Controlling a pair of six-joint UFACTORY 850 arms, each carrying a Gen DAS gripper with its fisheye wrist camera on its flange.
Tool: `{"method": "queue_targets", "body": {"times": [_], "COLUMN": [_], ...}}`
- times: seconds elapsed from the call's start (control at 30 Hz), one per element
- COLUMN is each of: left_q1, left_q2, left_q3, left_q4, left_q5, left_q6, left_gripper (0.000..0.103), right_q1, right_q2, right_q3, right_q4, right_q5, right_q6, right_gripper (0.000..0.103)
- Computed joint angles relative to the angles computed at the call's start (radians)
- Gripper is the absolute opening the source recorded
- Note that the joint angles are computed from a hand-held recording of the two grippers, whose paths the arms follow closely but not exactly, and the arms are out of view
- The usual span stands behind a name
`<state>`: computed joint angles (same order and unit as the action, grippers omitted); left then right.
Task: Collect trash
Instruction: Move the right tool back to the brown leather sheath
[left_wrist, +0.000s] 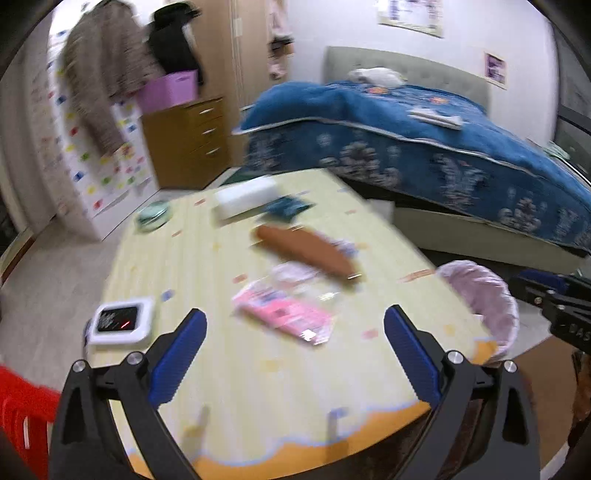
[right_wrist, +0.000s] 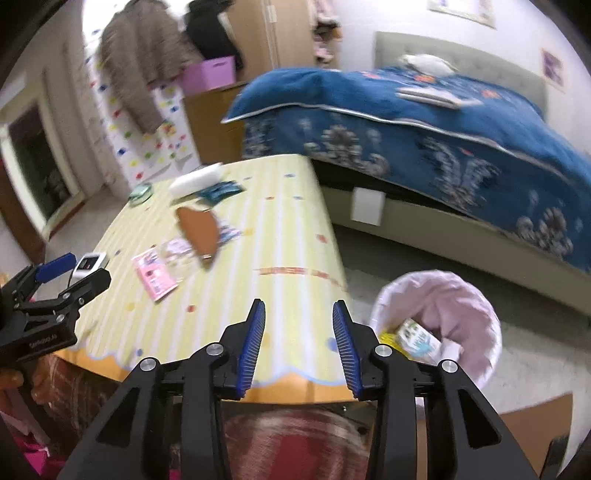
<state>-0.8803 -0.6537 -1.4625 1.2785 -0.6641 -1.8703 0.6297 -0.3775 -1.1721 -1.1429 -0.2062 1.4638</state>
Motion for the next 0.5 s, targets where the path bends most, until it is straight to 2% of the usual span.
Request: {"method": "queue_targets", "body": {"times": [0.2, 0.37, 0.5], "left_q1": [0.035, 0.057, 0.072], "left_q2": [0.059, 0.072, 0.062], "left_q3": [0.113, 0.138, 0.128], "left_q4": [-0.010, -0.008, -0.017], "left_q5": [-0.022, -0.016, -0.002], "left_q6": [-0.075, -0.096, -0.088], "left_gripper": [0.094, 0.094, 0.094], "right_q1": [0.044, 0.056, 0.046], "right_q2": [-0.092, -0.172, -0.248], "right_q3": [-0.108, -0.206, -0.302], "right_q4": [0.098, 0.219, 0.487], "right_q5": [0.015, 0.009, 0.011], "right_q6": [-0.177, -0.332, -0.624], "right_gripper": [0.040, 0.040, 0.040]}}
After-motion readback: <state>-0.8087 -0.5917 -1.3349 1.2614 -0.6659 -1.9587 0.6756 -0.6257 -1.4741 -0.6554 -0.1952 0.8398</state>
